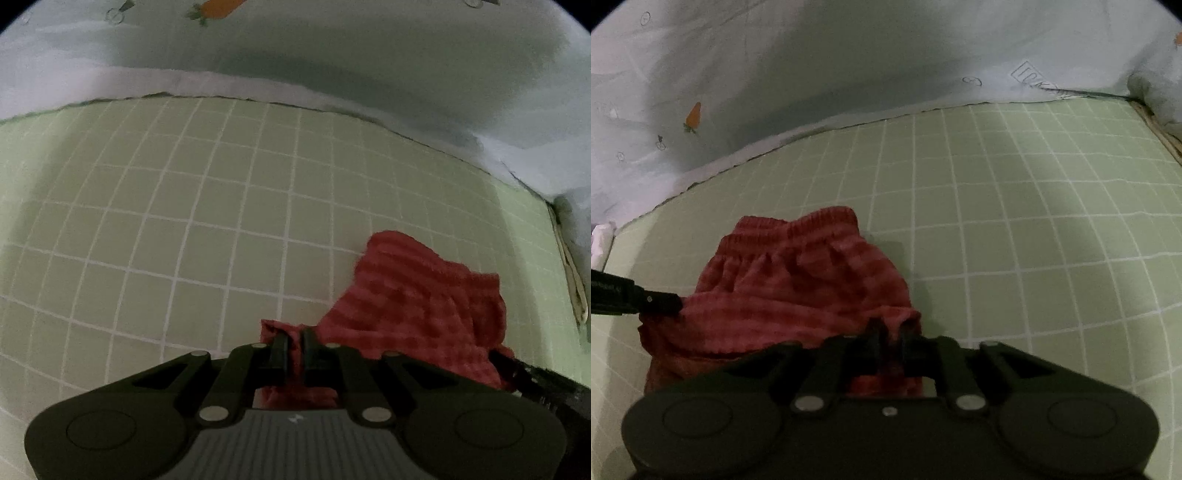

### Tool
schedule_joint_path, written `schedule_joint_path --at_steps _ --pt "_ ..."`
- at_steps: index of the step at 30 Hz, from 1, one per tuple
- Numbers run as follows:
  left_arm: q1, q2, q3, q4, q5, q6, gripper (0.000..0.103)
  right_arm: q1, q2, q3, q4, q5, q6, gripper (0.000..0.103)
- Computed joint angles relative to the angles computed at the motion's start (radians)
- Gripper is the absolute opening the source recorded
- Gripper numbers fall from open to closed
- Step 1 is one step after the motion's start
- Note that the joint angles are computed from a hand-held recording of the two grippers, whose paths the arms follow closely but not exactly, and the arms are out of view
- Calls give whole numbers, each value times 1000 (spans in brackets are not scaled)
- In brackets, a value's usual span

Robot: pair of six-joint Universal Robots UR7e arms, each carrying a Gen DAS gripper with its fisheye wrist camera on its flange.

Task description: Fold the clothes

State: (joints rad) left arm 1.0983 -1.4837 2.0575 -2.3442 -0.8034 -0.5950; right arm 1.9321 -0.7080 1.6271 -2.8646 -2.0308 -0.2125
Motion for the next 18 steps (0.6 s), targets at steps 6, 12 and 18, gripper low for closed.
schedule_joint_path --at_steps 6,12,18 --pt "-58 -78 48 -2 43 -46 35 16 -58 69 -113 7 14 35" --pt "-120 -206 123 -6 26 -99 43 32 -135 174 -209 9 34 39" --pt "-103 -261 176 7 -106 -178 43 42 -168 228 -168 -11 31 39"
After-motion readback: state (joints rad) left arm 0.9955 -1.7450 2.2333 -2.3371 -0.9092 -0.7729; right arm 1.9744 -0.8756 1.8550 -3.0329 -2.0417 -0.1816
